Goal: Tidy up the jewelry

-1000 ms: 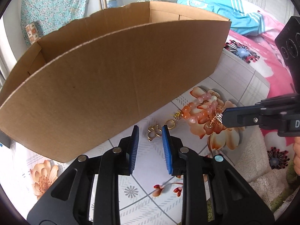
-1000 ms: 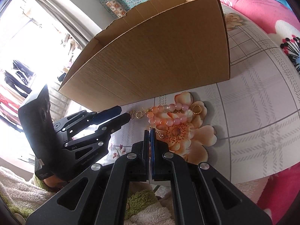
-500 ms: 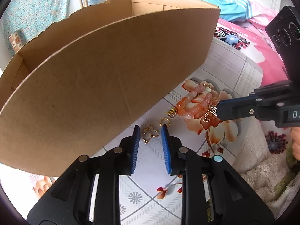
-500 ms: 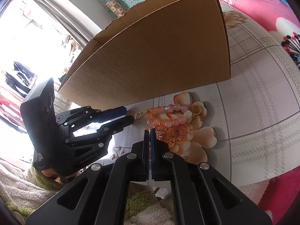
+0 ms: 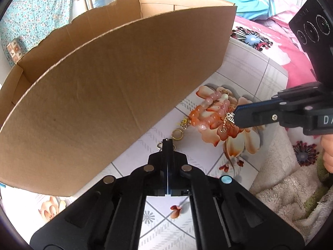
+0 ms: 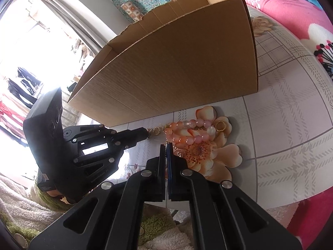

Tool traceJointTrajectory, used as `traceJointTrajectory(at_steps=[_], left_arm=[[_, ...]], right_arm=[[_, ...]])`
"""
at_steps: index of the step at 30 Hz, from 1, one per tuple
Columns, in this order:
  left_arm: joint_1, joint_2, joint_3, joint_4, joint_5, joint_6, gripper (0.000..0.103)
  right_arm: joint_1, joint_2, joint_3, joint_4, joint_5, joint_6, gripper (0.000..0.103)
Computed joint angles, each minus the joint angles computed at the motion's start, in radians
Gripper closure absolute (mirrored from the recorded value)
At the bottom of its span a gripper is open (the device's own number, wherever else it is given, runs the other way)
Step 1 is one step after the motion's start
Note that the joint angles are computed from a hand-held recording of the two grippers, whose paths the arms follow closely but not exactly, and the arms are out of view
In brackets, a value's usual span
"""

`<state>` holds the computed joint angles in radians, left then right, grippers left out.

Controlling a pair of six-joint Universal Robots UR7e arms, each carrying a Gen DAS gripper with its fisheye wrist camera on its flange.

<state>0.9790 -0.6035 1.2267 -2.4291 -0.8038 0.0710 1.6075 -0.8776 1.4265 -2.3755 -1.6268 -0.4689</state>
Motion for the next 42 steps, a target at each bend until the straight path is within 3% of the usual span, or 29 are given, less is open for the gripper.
traceJointTrajectory(at_steps=[7,10,14,32,34,42], left_arm=[[-0.004,-0.040,0.047,-0.006,-0.055,-0.032,0.103],[-0.010,-0.048,0.070,-0.056,-0.047,-0.006,0.103],[0.001,-0.038,0.054,-0.081,-0.063,0.038,0.083],[0.044,-0.020,-0.041,0.067,-0.173,0.216,0.084],[0.043,-0.019,-0.037,0.055,-0.159,0.239,0.088],[0.042,-0.022,-0.016,0.015,-0.159,0.236,0.088]], right_arm=[[0.005,-0.013,0.021,-0.018,0.002,-0.003,0.101],[0.005,-0.017,0.024,-0.016,0.008,-0.004,0.101],[0.005,-0.017,0.022,-0.011,0.015,-0.007,0.101],[-0.002,-0.007,0.004,0.006,0.016,0.007,0.101],[-0.001,-0.006,0.004,0.005,0.015,0.008,0.101],[0.003,0.002,-0.006,0.007,0.010,0.012,0.101]])
